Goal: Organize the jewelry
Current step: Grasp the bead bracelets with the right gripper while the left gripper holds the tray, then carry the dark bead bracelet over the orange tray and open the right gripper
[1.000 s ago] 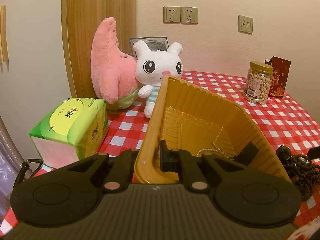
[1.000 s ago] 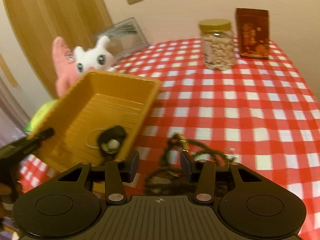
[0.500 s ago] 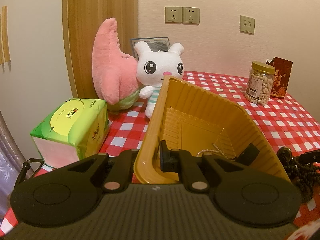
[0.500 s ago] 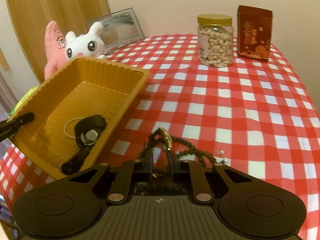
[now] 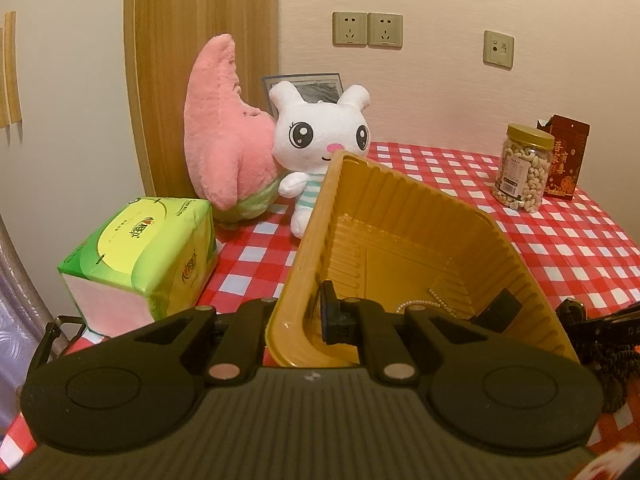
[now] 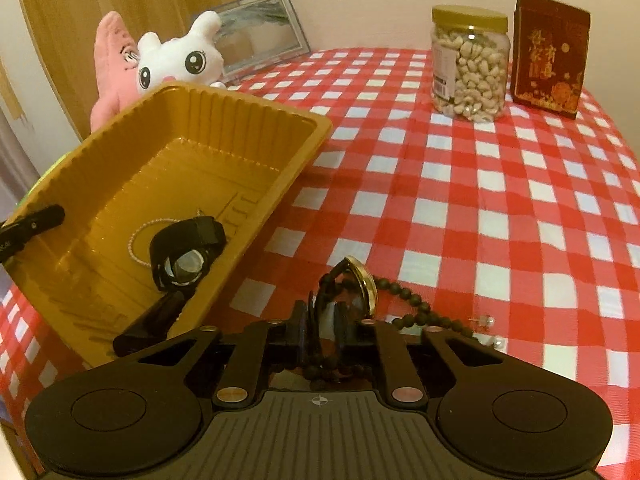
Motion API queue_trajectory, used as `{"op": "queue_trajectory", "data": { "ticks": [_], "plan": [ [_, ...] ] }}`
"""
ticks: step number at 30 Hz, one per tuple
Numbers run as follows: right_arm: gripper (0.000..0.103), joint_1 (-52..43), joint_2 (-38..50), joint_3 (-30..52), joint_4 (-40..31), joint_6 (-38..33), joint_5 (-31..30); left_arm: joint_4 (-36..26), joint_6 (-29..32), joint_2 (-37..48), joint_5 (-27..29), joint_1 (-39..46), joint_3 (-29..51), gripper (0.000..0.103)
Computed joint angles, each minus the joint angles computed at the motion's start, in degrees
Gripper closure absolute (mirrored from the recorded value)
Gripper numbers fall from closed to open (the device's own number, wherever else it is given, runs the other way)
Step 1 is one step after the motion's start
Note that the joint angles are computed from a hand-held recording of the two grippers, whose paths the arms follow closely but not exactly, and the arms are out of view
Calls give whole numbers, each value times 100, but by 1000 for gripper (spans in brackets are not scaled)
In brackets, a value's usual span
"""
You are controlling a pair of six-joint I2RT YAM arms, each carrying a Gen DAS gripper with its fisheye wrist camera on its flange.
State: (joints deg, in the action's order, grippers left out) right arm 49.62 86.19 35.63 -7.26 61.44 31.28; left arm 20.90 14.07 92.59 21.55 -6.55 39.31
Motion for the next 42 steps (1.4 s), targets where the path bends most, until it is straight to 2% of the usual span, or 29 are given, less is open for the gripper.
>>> {"op": "queue_trajectory", "data": {
  "ticks": [3,7,15,17,22,31,37,42],
  "plan": [
    [99,80,-60,-59,8,49,140,3,-9,3,3,2,1,95],
    [99,194,-434,-293,47,461,426,10,-8,22,11,7,16,95],
    [99,722,-1124,-376,-305,984,1728,8,-13,7,0,-8,4,95],
    [99,765,-1235,-303,-357,861,1864,9,-7,6,15,-4,3,95],
    [99,755,-1294,-38,34,190,1446,4,-6,-4,31,5,-9,95],
    [99,492,56,748,1467,-970,-39,-57,24,-3,75,27,15,95],
    [98,397,899,1184,1595,-1064,-456,-73,26,-20,89,31,9,95],
    [98,409,1109,1334,1392,-779,-426,-93,-25,-18,96,36,7,95]
  ]
}}
